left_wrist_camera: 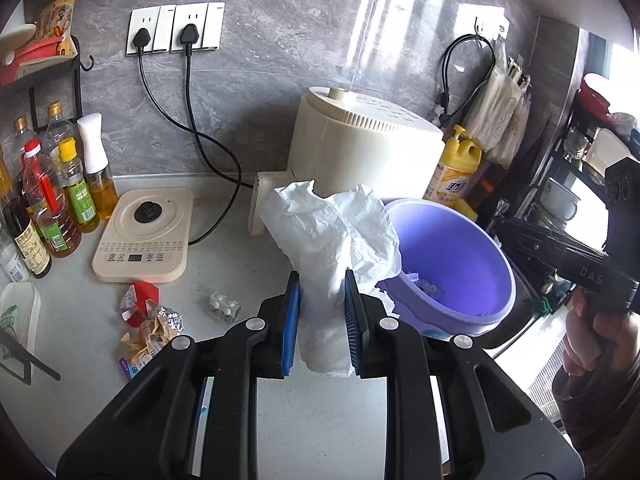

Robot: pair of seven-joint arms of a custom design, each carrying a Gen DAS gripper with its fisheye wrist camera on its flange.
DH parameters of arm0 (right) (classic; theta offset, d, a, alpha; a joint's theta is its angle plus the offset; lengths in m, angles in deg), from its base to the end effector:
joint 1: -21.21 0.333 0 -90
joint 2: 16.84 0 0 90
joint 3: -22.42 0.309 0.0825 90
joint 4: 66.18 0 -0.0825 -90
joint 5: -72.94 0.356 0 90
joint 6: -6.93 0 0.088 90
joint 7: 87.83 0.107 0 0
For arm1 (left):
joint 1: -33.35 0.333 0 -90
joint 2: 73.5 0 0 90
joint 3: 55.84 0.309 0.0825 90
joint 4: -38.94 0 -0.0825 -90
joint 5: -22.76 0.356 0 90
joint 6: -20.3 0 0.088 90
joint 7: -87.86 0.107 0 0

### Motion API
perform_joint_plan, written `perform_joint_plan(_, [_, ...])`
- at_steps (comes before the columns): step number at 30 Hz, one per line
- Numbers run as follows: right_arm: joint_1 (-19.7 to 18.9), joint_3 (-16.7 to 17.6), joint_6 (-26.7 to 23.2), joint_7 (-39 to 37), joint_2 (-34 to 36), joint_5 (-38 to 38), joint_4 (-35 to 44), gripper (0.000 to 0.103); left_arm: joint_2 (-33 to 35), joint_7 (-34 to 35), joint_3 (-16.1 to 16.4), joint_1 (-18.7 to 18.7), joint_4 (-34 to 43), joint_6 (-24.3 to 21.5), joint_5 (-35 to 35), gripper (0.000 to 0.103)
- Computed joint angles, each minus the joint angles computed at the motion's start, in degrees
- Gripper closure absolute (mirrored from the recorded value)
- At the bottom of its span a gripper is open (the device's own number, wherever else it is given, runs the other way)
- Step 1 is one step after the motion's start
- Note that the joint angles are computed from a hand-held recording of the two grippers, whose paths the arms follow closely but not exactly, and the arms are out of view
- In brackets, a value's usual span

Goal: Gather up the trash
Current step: 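Carry the brown bag into the bucket with the right gripper while the left carries tissue, then release the white tissue into the bucket with the left gripper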

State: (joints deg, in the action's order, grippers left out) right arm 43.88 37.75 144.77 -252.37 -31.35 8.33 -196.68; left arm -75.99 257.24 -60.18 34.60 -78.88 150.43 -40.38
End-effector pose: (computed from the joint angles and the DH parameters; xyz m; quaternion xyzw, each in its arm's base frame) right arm 0.3799 0.2987 0.5036 -0.4780 0.7382 -0.3405 0.3327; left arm 0.5424 -0.0522 0.4989 -0.3379 0.8252 -0.4490 0.0570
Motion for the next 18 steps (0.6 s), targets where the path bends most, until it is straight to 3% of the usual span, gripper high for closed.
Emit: perform_joint_plan(18, [-2.20, 2.56, -2.46, -1.62, -17.12, 7.46, -14.04, 0.054, -2.55, -0.75, -3.47, -7.65, -1.48, -0.55, -3.34, 0.082])
